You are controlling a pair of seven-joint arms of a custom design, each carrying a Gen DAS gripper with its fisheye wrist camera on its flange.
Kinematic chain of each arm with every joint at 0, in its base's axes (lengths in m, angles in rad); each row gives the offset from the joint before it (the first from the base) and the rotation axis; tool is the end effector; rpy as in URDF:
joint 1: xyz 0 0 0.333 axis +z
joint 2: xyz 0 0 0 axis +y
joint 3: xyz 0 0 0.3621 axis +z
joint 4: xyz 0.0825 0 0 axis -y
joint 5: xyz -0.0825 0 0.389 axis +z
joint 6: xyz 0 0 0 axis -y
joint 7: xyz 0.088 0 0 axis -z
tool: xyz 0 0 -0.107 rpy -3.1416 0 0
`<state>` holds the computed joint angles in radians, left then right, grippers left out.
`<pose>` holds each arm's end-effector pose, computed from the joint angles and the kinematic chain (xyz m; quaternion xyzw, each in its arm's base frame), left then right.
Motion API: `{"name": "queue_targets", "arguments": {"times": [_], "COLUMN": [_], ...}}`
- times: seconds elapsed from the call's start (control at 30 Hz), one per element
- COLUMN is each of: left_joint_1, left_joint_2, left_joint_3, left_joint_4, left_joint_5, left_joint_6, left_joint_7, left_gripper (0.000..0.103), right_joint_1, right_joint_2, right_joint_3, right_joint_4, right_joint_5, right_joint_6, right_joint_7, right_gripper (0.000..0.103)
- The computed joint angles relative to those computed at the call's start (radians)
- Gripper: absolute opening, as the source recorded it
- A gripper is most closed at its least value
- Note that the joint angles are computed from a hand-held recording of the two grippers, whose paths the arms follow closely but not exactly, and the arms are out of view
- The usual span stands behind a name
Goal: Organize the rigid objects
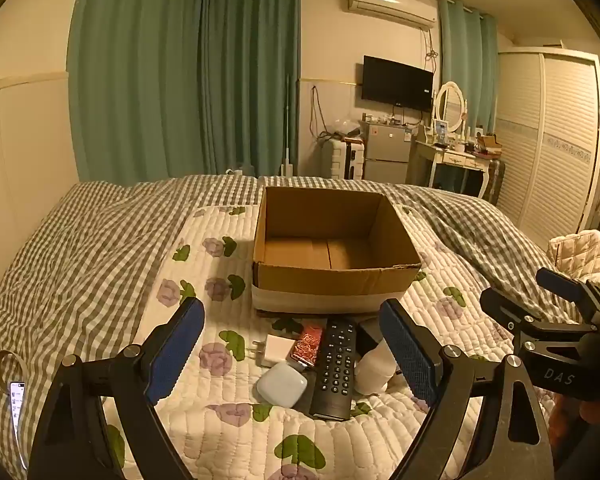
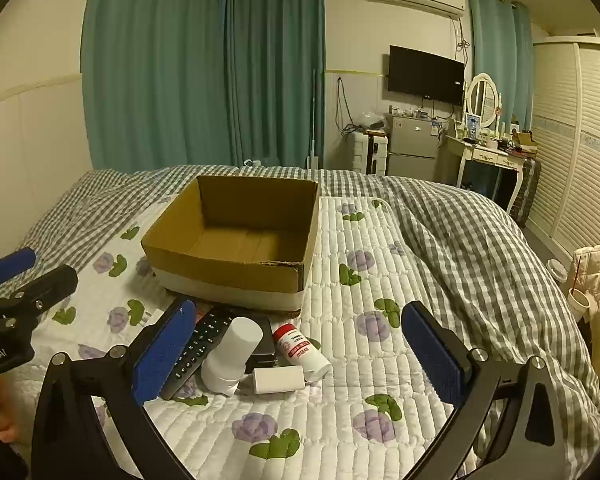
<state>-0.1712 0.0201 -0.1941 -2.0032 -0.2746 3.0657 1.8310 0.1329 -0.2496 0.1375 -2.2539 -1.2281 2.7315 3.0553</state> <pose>0.5788 -0.1971 0.6170 -0.4926 0.7127 -0.4192 0.2715 0.4757 0.1751 0.5689 -0.5438 0.6724 -0.3880 0.3189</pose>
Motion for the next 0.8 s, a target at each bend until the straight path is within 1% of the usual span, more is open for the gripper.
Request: {"name": "queue_targets", "arguments": {"times": [0.03,0.17,0.27,0.37,0.43,0.57,0.67,0.73,0.8], "left_joint_1": [0.0,0.001,0.004,-0.004,-0.004,-0.005,-0.005,-0.003,-0.004], "left_joint_2": [0.001,0.001,-0.002,0.003,0.003,0.003,0.002,0.003,0.004], "left_joint_3": [-0.001,0.001,-0.003,-0.001,-0.001,-0.002,0.001,-0.004,-0.002], "left_joint_4": [-0.003,-0.005,-0.003,-0.007,-0.008,-0.01,-0.012,-0.008,-0.005], "left_joint_5": [-0.006,0.001,-0.047,0.001,0.009,0.007,0.027,-0.002,0.005], "left_joint_6": [0.015,0.013,0.005,0.01,0.013,0.017,0.021,0.011,0.006], "left_joint_7": [0.006,0.001,0.047,0.002,0.001,0.005,-0.014,0.014,0.008], "left_gripper": [0.091,0.091,0.091,0.091,0.091,0.091,0.091,0.091,0.091], "right_joint_1": [-0.001,-0.003,-0.002,-0.004,-0.001,0.0,0.003,0.004,0.004], "right_joint_2": [0.001,0.002,0.002,0.006,0.001,0.008,0.009,0.008,0.009], "right_joint_3": [0.0,0.001,0.0,-0.006,-0.005,-0.004,-0.004,-0.004,-0.003], "right_joint_4": [0.0,0.0,-0.002,-0.005,-0.01,-0.006,-0.002,-0.002,-0.003], "right_joint_5": [-0.002,-0.017,-0.021,-0.022,-0.018,-0.018,-0.007,-0.004,-0.006], "right_joint_6": [0.001,-0.001,-0.001,0.005,0.002,-0.001,-0.008,-0.009,-0.008], "right_joint_7": [0.001,0.015,0.018,0.016,0.011,0.018,0.007,0.004,0.007], "right_gripper": [0.103,0.103,0.103,0.103,0.103,0.103,0.103,0.103,0.103]}}
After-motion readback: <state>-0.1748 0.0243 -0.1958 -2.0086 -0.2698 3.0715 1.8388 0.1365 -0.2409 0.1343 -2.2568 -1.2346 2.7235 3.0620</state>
